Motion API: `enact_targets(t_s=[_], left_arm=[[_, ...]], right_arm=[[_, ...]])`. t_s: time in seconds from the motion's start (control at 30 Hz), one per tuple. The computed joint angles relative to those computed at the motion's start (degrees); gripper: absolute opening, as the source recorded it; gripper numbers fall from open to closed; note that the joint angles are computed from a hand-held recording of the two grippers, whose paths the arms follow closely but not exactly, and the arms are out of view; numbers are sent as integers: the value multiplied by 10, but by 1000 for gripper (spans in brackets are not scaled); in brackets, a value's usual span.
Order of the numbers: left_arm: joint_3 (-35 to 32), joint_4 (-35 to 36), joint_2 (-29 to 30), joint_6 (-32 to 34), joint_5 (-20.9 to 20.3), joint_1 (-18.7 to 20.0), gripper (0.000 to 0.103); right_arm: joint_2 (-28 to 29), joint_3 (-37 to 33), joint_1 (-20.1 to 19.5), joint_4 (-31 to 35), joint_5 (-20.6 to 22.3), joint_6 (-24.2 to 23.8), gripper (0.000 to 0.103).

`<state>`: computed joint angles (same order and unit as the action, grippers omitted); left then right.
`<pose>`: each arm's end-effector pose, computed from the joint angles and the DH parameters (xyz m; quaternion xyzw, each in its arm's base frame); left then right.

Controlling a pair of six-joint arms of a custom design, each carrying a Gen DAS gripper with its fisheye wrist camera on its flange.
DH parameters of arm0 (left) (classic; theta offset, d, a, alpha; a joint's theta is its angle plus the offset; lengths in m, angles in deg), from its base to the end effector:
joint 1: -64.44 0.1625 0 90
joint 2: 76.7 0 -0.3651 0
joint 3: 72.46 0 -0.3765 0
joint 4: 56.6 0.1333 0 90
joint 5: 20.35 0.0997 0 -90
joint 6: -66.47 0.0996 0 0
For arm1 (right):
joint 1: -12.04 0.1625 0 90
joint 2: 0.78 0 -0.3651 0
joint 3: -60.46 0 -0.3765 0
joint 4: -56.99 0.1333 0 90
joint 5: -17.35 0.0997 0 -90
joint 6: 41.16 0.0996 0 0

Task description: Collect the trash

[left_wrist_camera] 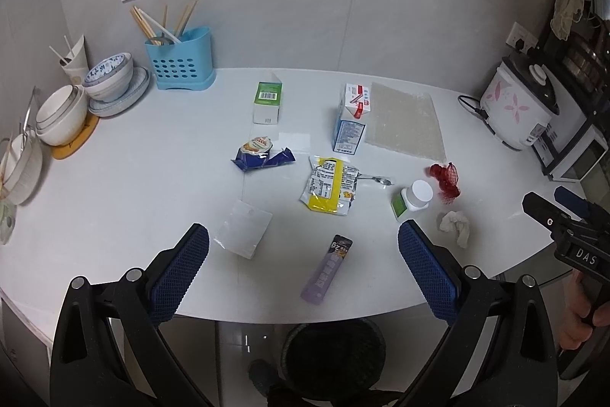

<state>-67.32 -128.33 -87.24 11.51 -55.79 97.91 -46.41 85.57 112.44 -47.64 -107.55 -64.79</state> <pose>-0.5642 -0.6301 0.1862 0.0635 0.8824 -0.3204 0.3387 0.2080 -0.7106 0.5461 0.1795 -0.8961 0.2532 0.3172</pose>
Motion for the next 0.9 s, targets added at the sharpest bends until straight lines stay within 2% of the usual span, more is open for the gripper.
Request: enact_targets(t_s=[0.13,0.3,0.53,0.6,0.9], left_arm=[[17,-8,-9,-5,-2,1,97],[-18,11,9,-4,-1,1,97],[-2,3,-1,-3,-2,2,97],[-17,16,6,-8,-4,2,97],[158,-75,-88,-5,-9,22,97]], right_arm=[[1,-2,0,1,-2,0,96],[2,-4,0,2,0,2,96],[2,-2,0,1,1,3,96],[2,-2,0,1,2,3,95],[31,-21,2,-2,-2,-6,95]])
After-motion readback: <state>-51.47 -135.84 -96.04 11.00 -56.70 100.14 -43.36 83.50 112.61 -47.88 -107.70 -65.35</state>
